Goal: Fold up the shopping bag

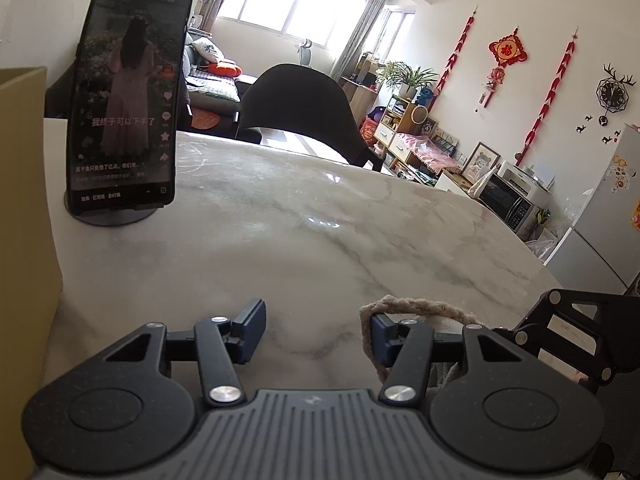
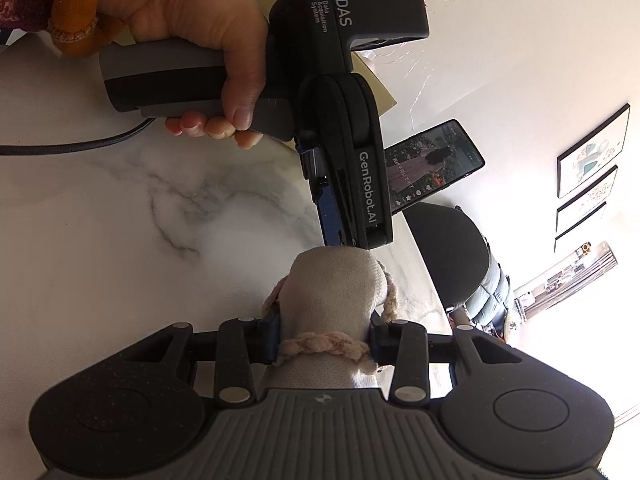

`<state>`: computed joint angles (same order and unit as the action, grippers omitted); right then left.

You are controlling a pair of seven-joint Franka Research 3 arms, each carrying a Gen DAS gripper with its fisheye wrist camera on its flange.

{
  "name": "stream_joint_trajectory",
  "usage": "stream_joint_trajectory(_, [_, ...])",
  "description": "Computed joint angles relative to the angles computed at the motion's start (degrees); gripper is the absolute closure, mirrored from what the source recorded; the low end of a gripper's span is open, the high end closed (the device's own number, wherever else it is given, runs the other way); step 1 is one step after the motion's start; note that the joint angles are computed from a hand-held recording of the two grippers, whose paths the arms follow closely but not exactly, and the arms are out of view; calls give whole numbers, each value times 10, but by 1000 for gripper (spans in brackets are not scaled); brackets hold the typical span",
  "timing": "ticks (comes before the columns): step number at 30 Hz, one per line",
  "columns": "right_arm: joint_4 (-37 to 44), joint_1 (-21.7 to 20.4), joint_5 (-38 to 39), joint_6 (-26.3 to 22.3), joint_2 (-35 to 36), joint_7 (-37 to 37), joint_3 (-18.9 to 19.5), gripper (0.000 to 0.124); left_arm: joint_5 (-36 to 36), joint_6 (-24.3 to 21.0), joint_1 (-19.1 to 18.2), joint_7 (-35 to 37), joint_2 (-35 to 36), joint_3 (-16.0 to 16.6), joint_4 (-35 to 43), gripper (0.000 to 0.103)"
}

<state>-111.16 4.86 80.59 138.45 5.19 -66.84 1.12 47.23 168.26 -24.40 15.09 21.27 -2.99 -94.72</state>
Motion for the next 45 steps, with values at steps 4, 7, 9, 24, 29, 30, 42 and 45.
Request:
stream_joint_trajectory(4, [-11,-5,38,-17,-4,-57,-2,84,-23,-8,10,35,5,-13,7,47])
stream_joint_trajectory(7, [-22,-10,84,-39,-5,-122,-6,84,-38,-1,14,50,6,-15,7,47])
stream_joint_trajectory(9, [-19,-10,94,-40,-3,-127,-7,84,-38,10,11,46,6,-9,3,47])
stream_joint_trajectory(24, [51,-37,50,-107,20,197,-11,84,-44,164,-66,-85,27,109,-16,43])
stream_joint_trajectory(29, [57,-55,37,-171,13,310,-20,84,-119,295,-100,-125,50,160,-40,44])
stream_joint_trajectory(30, [60,-60,41,-184,14,319,-22,84,-128,309,-92,-125,54,150,-39,44])
stream_joint_trajectory(42, [139,-110,52,-301,60,597,-27,83,-135,411,33,-136,117,-8,20,47])
stream_joint_trajectory(45, [166,-124,48,-323,81,674,-21,83,-137,396,48,-121,128,-37,40,47])
